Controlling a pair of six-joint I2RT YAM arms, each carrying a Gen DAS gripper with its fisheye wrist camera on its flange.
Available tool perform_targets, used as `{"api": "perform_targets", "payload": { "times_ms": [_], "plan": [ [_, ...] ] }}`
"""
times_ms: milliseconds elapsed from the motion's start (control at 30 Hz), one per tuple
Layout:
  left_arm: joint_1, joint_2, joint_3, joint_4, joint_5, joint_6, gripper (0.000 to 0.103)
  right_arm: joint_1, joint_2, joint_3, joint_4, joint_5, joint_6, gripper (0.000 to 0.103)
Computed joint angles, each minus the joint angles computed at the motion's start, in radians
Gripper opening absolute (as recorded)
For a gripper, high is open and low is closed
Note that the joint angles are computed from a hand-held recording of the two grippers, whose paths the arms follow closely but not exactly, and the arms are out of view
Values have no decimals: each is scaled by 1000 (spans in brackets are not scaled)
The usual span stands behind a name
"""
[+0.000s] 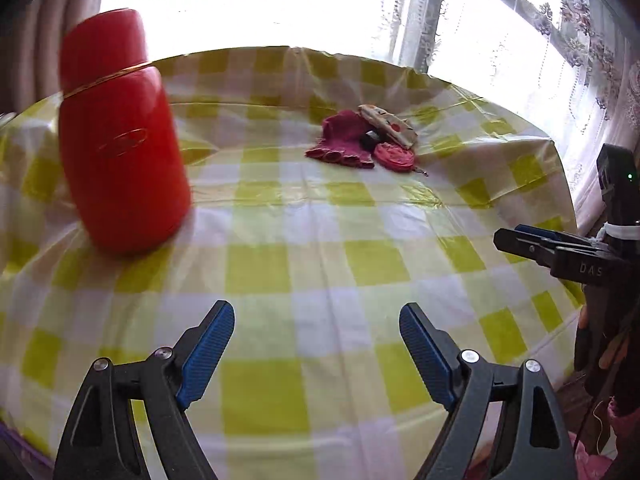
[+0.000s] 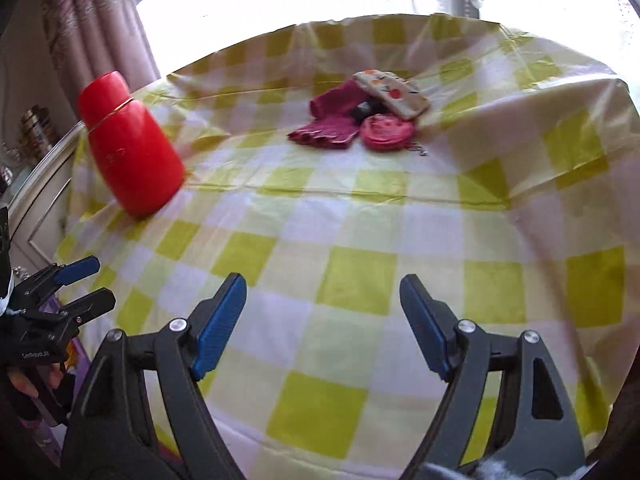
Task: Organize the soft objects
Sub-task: 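Grasp the pink round purse with right gripper while left grasps pink knit glove, then carry the pink glove and pink purse in both grippers toward the box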
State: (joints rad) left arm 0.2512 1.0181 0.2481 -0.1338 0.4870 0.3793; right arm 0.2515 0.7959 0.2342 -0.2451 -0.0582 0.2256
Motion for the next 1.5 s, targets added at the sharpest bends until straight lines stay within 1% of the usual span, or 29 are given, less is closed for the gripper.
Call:
{"api": "perform_targets", "payload": {
  "times_ms": [33,67,100,133,200,233,267,367,400,433,500,533,567,667,700,733,800,867,1000,1100,1167,1200,1267,1300,1333,1367,1400,1433,1500],
  "plan": [
    [-105,104,4,150,-67,-78,86,-66,73,10,57,-23,-39,81],
    [-187,212,25,268,-129,-140,86,-124,152,28,114,-46,-73,81],
    [-242,329,60,362,-165,-180,86,-174,230,51,164,-71,-104,81],
    [-277,429,101,430,-192,-210,86,-205,317,82,216,-87,-125,81],
    [-311,546,163,489,-244,-255,86,-226,477,159,278,-92,-146,81],
    [-317,589,193,493,-259,-273,86,-226,551,197,307,-92,-153,82],
    [-309,619,226,468,-261,-286,86,-224,617,232,337,-92,-159,82],
    [-265,696,298,405,-230,-335,86,-208,820,369,386,-78,-166,82],
    [-252,686,284,421,-208,-340,89,-202,888,424,387,-65,-165,82],
    [-247,683,283,417,-199,-341,89,-194,953,477,387,-47,-163,82],
    [-253,674,278,412,-204,-340,91,-177,1076,606,350,-4,-166,82],
    [-258,675,278,411,-208,-337,91,-167,1129,666,337,21,-172,88],
    [-264,671,279,402,-214,-333,93,-152,1172,723,319,67,-185,88],
    [-284,691,306,378,-228,-318,98,-137,1264,865,246,82,-224,90],
    [-291,700,327,357,-229,-308,99,-136,1273,879,242,77,-238,89],
    [-300,717,356,335,-233,-299,99,-139,1270,877,241,66,-249,72],
    [-313,763,437,303,-246,-311,99,-147,1223,813,263,36,-246,72],
    [-323,825,549,266,-256,-343,99,-142,1137,690,301,21,-275,72],
    [-384,1030,877,117,-289,-363,99,-149,886,374,361,0,-289,73],
    [-444,1183,1111,2,-292,-335,99,-165,687,179,361,-9,-285,74],
    [-498,1248,1206,-11,-366,-291,99,-177,587,90,356,-11,-299,74],
    [-521,1284,1263,-42,-397,-256,102,-178,548,58,356,-12,-295,74],
    [-534,1325,1333,-77,-398,-245,103,-165,520,40,351,0,-289,74],
    [-531,1331,1349,-97,-390,-266,99,-161,522,40,354,3,-284,75],
    [-531,1311,1318,-77,-404,-276,92,-159,517,34,358,7,-280,75],
    [-528,1267,1251,-43,-395,-278,58,-148,531,37,372,16,-271,75],
    [-523,1222,1193,-35,-383,-270,16,-143,528,34,374,20,-266,75],
    [-511,1171,1122,-36,-349,-276,17,-133,539,36,383,25,-258,75],
    [-475,1037,890,71,-290,-301,17,-134,547,51,377,22,-258,75]
  ]
}}
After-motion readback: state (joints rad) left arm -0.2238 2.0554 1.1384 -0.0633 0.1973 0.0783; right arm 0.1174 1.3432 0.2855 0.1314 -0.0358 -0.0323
